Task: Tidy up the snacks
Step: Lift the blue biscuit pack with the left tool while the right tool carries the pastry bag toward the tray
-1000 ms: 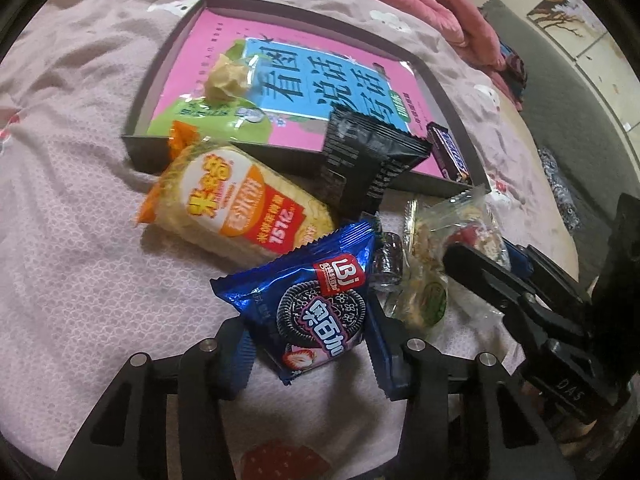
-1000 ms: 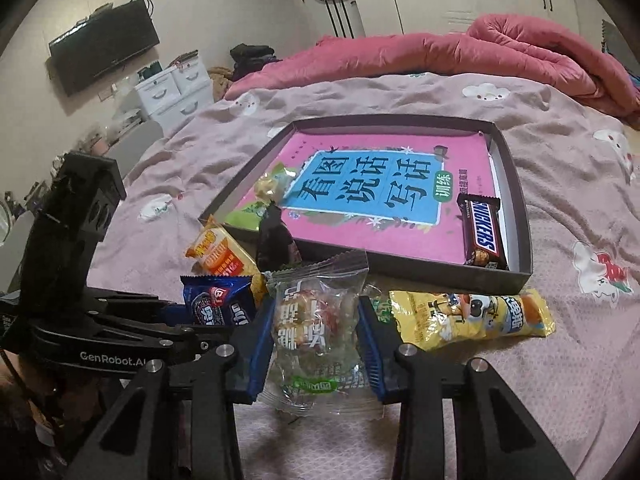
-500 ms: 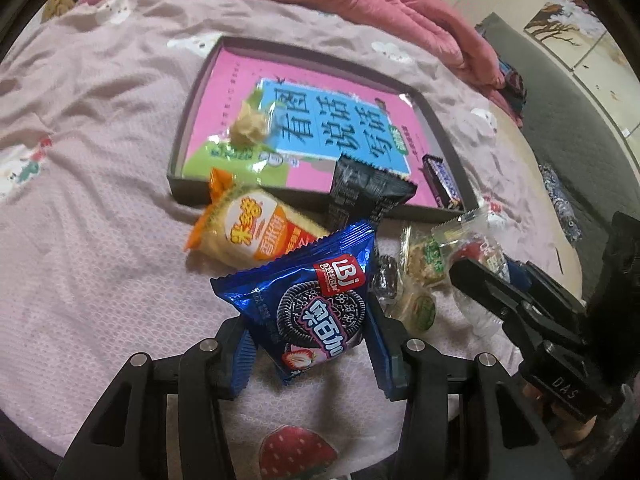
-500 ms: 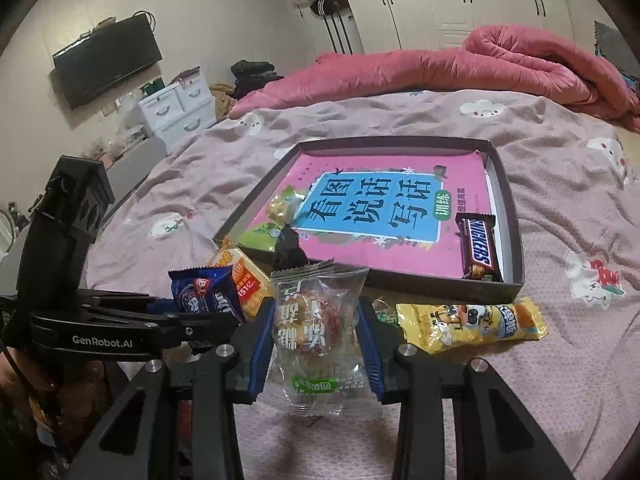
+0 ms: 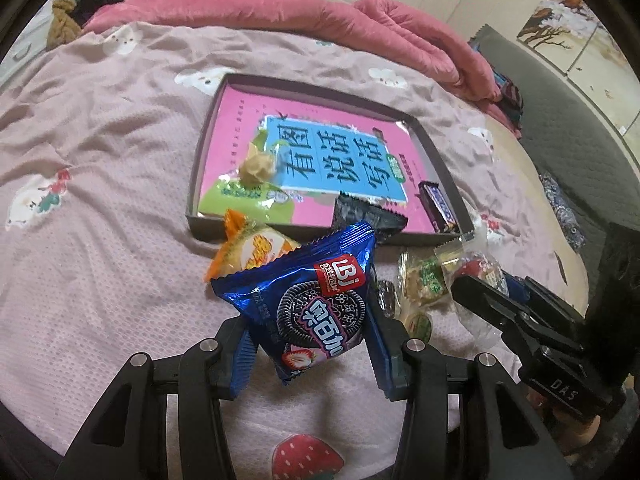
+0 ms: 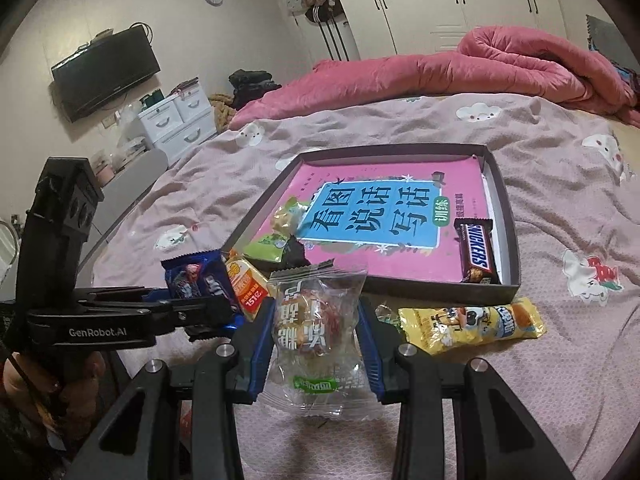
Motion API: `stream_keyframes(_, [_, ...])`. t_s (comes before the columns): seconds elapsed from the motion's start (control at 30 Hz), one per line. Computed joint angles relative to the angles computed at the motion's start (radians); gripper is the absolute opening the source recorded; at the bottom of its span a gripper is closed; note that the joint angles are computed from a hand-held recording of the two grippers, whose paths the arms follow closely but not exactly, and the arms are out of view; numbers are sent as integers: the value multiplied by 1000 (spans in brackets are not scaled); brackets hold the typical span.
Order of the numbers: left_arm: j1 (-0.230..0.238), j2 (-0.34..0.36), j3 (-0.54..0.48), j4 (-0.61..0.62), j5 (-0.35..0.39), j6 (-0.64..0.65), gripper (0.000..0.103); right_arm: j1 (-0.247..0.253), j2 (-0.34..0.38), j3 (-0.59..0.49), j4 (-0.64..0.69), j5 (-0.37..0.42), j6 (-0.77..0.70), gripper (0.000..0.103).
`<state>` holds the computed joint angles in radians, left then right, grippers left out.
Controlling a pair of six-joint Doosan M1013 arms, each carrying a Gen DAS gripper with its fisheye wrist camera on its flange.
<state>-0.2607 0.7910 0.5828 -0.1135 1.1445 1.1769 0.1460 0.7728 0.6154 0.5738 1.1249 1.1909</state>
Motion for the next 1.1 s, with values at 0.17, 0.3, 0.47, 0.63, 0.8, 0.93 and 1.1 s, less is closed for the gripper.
stream_keyframes(0.17, [-1, -15, 16, 41, -33, -11, 50, 3, -3, 3, -22, -21, 12, 39])
stream_keyframes(0.3, [2, -17, 17, 57, -40, -24, 50, 2, -6, 7, -29, -36, 20, 39])
stream_keyframes(0.47, [3, -20, 17, 73, -49, -40, 50, -2, -9, 12, -27, -52, 33, 39])
stream_keyframes(0.63, [4, -24, 17, 91, -58, -54, 50, -2, -13, 18, -38, -67, 29, 39])
stream_keyframes(0.8, [7, -24, 12, 109, -65, -67, 50, -3, -17, 23, -46, -88, 35, 39])
stream_keyframes(0.93, [10, -23, 8, 122, -74, -79, 50, -5, -18, 21, -59, -102, 55, 39])
stream_keyframes(1.1, [16, -19, 1, 136, -89, -86, 50, -6, -19, 18, -82, -122, 75, 39])
